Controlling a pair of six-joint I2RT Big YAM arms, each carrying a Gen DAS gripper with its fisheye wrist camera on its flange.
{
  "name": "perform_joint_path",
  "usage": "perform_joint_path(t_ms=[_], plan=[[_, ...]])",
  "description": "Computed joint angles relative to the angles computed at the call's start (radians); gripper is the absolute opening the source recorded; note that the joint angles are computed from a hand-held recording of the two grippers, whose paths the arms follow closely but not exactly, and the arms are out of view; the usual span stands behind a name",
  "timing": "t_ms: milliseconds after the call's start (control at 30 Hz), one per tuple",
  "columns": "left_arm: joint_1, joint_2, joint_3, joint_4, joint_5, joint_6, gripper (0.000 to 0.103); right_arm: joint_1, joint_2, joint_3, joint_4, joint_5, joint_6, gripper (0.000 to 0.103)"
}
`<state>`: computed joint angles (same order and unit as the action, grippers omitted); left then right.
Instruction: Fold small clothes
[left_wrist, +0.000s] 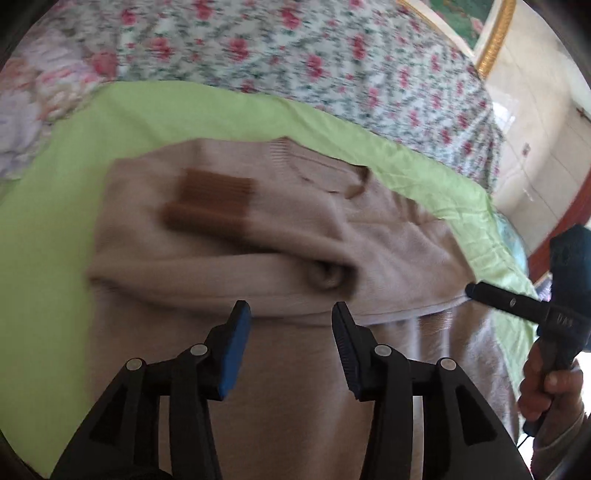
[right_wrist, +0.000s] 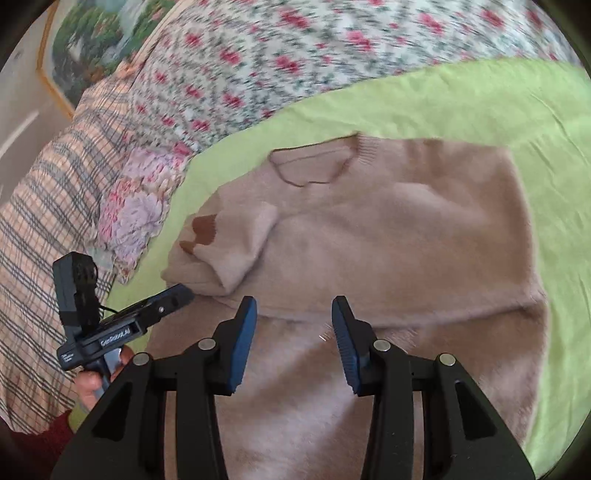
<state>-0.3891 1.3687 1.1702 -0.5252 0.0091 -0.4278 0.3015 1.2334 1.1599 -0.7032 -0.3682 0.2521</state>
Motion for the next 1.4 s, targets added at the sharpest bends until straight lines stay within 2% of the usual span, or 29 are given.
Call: perform_joint_path(t_ms=[67, 133, 233, 333, 467, 500, 533, 567, 700, 800, 867, 900, 933, 967, 1000, 1100, 1300, 1333, 1400], plan=[[0.036, -0.032, -0.033, -0.034, -0.075, 0.001, 0.046, 0.049, 0.056, 0.074, -0.022, 0.027, -0.039, 0.044], [0.079, -0.032, -0.040, -0.081, -0.105, -0.004, 0.046, 0.101, 0.125, 0.163, -0.052, 0.062, -0.087, 0.044], [0.138, -0.010, -0.039, -0.116, -0.086, -0.017, 0.045, 0.177, 0.231, 0.282, -0.093, 0.142, -0.173, 0.044], [0.159, 0.006, -0.031, -0.133, -0.117, -0.015, 0.045, 0.238, 0.339, 0.376, -0.127, 0.254, -0.253, 0.044], [0.167, 0.018, -0.028, -0.115, -0.114, -0.019, 0.045, 0.259, 0.411, 0.428, -0.149, 0.326, -0.289, 0.043], [0.166, 0.021, -0.026, -0.113, -0.119, -0.022, 0.045, 0.255, 0.407, 0.419, -0.134, 0.343, -0.276, 0.026], [0.165, 0.023, -0.025, -0.110, -0.122, -0.025, 0.044, 0.238, 0.392, 0.403, -0.121, 0.330, -0.239, 0.015], [0.165, 0.023, -0.024, -0.108, -0.122, -0.027, 0.044, 0.221, 0.372, 0.381, -0.097, 0.307, -0.201, 0.010], [0.142, 0.042, 0.004, -0.114, -0.143, -0.052, 0.043, 0.112, 0.199, 0.179, 0.075, 0.246, -0.020, 0.009], [0.128, 0.052, 0.019, -0.111, -0.147, -0.054, 0.043, 0.023, 0.101, 0.038, 0.151, 0.195, 0.092, 0.008], [0.116, 0.054, 0.020, -0.111, -0.152, -0.048, 0.043, -0.046, 0.068, -0.034, 0.147, 0.128, 0.152, 0.009], [0.109, 0.055, 0.021, -0.113, -0.159, -0.044, 0.042, -0.069, 0.070, -0.044, 0.131, 0.101, 0.170, 0.013], [0.105, 0.059, 0.023, -0.114, -0.165, -0.040, 0.041, -0.097, 0.061, -0.068, 0.110, 0.088, 0.196, 0.019], [0.102, 0.060, 0.023, -0.115, -0.170, -0.038, 0.041, -0.115, 0.053, -0.083, 0.107, 0.086, 0.209, 0.032], [0.101, 0.060, 0.022, -0.116, -0.174, -0.039, 0.041, -0.131, 0.042, -0.100, 0.111, 0.080, 0.217, 0.036], [0.114, 0.056, 0.016, -0.117, -0.170, -0.063, 0.040, -0.174, 0.010, -0.133, 0.144, 0.037, 0.248, 0.039], [0.161, 0.038, -0.019, -0.068, -0.081, -0.133, 0.040, -0.208, 0.043, -0.119, 0.178, 0.009, 0.318, 0.042], [0.170, 0.035, -0.027, -0.055, -0.066, -0.148, 0.040, -0.208, 0.051, -0.112, 0.173, 0.010, 0.308, 0.041], [0.187, 0.030, -0.040, -0.032, -0.034, -0.178, 0.040, -0.190, 0.052, -0.092, 0.156, 0.045, 0.262, 0.008]])
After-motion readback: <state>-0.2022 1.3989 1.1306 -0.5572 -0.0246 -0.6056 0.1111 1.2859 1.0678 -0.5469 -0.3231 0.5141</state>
